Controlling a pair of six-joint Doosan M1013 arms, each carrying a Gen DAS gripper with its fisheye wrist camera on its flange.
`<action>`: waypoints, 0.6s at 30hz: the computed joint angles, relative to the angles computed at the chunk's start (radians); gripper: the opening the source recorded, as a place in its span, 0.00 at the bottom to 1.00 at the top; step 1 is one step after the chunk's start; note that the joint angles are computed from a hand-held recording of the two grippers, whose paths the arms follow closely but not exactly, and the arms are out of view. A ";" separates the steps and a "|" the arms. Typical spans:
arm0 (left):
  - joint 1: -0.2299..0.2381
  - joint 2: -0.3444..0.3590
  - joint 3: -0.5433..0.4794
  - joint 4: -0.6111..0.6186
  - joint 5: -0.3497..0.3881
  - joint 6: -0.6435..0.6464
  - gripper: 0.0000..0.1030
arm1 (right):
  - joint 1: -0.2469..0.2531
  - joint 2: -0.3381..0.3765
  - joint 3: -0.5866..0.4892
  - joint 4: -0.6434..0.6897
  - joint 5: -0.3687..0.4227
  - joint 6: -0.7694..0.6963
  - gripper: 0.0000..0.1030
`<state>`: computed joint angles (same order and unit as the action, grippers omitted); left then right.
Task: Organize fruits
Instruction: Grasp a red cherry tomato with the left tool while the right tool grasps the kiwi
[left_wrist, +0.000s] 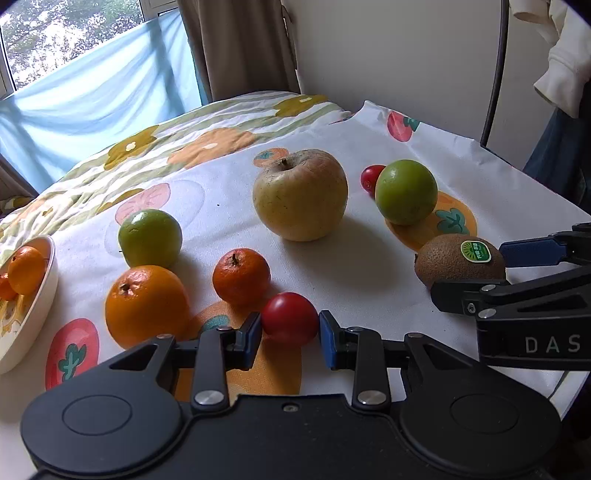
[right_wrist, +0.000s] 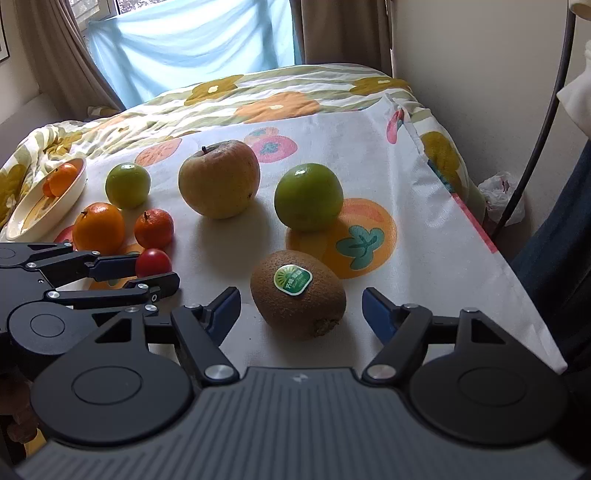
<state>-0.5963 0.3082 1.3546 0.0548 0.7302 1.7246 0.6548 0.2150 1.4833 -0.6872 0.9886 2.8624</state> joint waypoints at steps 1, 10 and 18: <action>0.000 -0.001 0.001 0.005 0.000 -0.005 0.36 | -0.001 0.002 -0.001 0.003 -0.002 -0.004 0.83; 0.006 -0.015 0.017 0.016 0.005 -0.043 0.36 | -0.004 0.021 -0.020 0.023 0.018 -0.040 0.69; 0.010 -0.032 0.030 0.044 -0.001 -0.100 0.36 | -0.006 0.021 -0.029 0.018 0.004 -0.062 0.66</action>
<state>-0.5859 0.2767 1.3848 0.0990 0.7290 1.6249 0.6485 0.2358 1.4540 -0.6693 0.9921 2.8000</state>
